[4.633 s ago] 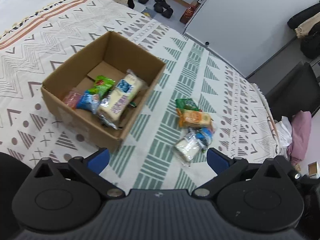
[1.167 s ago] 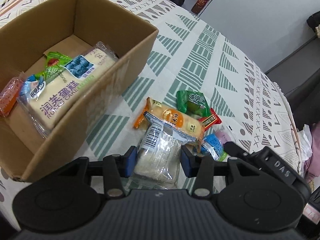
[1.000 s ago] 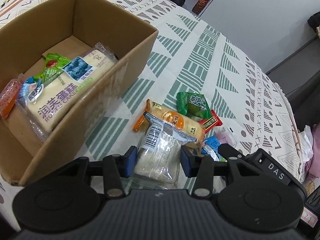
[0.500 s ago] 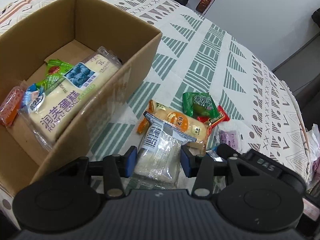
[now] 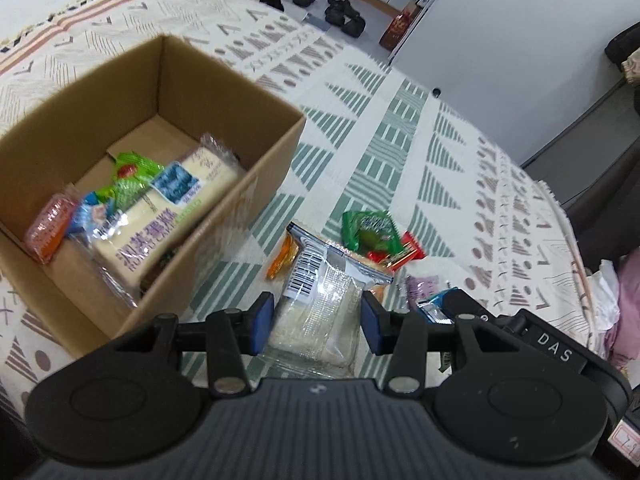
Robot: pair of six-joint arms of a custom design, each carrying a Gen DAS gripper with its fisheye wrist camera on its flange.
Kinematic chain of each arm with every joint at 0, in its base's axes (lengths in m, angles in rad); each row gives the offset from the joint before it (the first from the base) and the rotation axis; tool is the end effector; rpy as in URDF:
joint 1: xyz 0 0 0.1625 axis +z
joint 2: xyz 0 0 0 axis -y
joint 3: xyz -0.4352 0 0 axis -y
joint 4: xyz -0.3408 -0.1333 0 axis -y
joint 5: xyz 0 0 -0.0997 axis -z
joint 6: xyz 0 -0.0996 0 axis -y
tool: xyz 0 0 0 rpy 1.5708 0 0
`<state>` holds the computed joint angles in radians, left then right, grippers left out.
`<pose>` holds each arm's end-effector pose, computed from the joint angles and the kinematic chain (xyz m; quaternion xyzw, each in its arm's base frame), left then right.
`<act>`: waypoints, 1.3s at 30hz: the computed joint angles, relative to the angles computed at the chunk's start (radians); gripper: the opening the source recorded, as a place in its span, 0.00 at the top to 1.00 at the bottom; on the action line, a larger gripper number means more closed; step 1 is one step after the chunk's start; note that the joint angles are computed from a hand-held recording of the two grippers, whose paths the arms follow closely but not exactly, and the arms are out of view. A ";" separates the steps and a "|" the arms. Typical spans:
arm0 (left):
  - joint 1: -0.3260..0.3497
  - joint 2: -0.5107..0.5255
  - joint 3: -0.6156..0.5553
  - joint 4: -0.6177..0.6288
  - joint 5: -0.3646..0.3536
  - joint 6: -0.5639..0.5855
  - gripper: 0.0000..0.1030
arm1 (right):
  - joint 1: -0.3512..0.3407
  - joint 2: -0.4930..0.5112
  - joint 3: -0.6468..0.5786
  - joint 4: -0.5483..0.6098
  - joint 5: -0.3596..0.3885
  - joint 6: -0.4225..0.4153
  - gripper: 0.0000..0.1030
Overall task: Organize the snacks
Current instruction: 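Grasp the clear white cake pack with the left gripper while the right grasps the blue-green packet, then carry both held snacks over the cardboard box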
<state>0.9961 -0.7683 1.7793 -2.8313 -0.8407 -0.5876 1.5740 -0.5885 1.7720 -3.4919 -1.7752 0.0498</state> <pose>-0.1633 -0.6196 0.1288 -0.0504 0.9265 -0.2916 0.2323 0.1151 -0.6297 0.0834 -0.0584 -0.9268 0.3610 0.0856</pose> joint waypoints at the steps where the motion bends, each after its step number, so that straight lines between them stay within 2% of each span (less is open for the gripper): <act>1: -0.005 -0.007 0.006 -0.005 0.003 -0.002 0.56 | 0.002 -0.003 0.004 -0.006 0.008 0.000 0.77; 11: -0.032 -0.081 0.054 -0.054 0.041 -0.007 0.56 | 0.027 -0.016 0.031 -0.048 0.103 -0.040 0.78; 19: -0.027 -0.141 0.067 -0.056 0.060 0.002 0.56 | 0.059 -0.005 0.045 -0.097 0.143 -0.050 0.78; 27: 0.004 -0.186 0.061 -0.054 0.063 0.042 0.56 | 0.096 0.031 0.023 -0.103 0.152 -0.049 0.78; 39: 0.091 -0.221 -0.001 -0.015 0.005 0.126 0.56 | 0.159 0.111 -0.066 -0.086 0.111 -0.030 0.78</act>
<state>1.0868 -0.9889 1.7784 -2.8468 -0.8352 -0.4618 1.7335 -0.4771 1.7056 -3.5782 -1.6641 0.0195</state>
